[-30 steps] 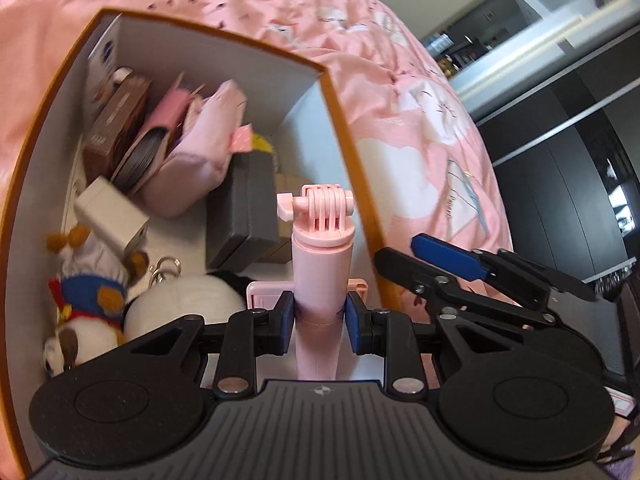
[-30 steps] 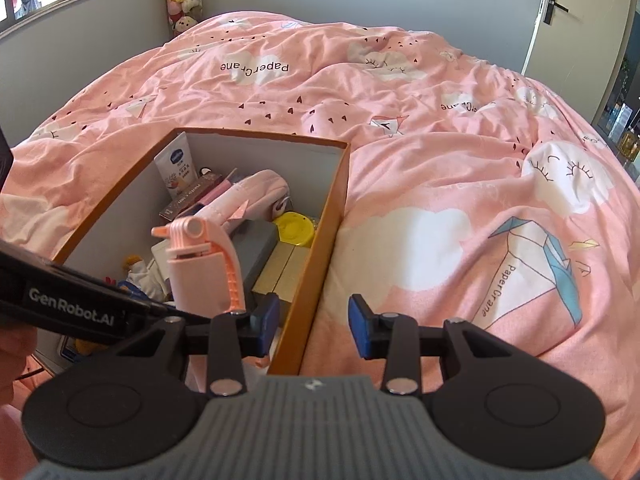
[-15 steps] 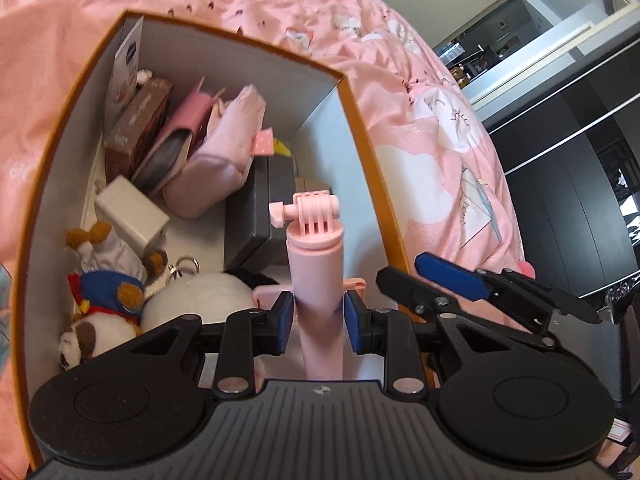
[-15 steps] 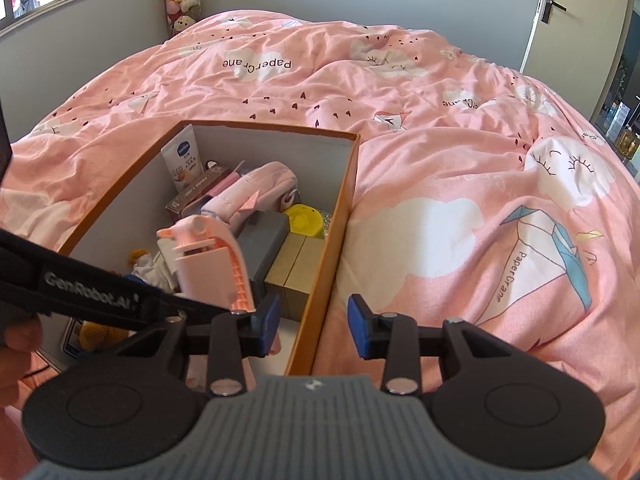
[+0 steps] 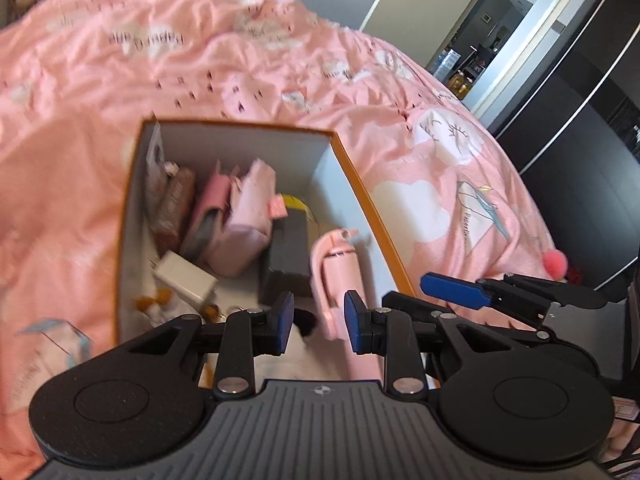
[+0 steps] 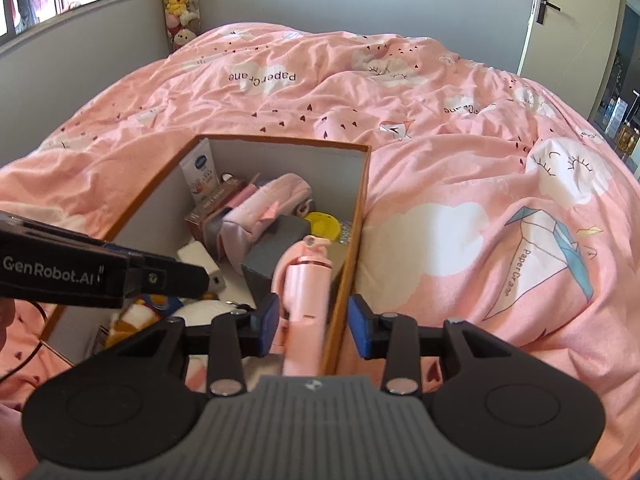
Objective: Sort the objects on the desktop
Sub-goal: 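Open the left tool to release the selfie stick in the box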
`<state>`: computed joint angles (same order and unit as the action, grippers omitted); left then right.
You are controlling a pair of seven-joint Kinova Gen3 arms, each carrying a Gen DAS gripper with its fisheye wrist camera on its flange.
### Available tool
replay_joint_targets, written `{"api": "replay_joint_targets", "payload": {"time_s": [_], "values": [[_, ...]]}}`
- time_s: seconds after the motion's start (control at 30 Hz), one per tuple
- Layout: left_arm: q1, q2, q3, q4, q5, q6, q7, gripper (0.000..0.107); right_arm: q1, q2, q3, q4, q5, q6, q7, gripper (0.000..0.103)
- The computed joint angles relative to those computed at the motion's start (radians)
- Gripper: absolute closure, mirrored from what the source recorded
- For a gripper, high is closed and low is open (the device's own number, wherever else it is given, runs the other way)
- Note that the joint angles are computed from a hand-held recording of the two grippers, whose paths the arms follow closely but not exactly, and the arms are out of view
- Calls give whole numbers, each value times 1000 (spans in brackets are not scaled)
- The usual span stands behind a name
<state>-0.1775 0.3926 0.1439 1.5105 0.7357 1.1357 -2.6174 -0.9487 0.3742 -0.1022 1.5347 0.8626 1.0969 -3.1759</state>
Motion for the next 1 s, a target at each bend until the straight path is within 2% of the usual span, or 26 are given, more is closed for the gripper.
{"api": "replay_joint_targets", "payload": {"time_s": [0.17, 0.23, 0.33, 0.43, 0.53, 0.77, 1.0], "values": [[2, -105, -11, 99, 23, -156, -116, 72, -21, 14, 2, -31, 9, 5, -57, 62], [5, -134, -23, 120, 18, -187, -138, 69, -32, 22, 5, -47, 9, 7, -72, 61], [2, -166, -43, 149, 25, -221, -148, 56, -54, 37, 11, -65, 21, 10, -101, 55], [-6, -208, -56, 205, 53, -274, -207, 55, -83, 58, 14, -95, 29, 43, -103, 54], [-8, -241, -73, 253, 72, -316, -268, 48, -104, 71, 17, -115, 27, 64, -99, 51], [-23, -261, -116, 310, 100, -318, -298, 33, -138, 96, 23, -152, 1, 109, -99, 48], [-41, -241, -129, 318, 95, -299, -245, 28, -167, 117, 33, -166, 2, 151, -116, 44]]}}
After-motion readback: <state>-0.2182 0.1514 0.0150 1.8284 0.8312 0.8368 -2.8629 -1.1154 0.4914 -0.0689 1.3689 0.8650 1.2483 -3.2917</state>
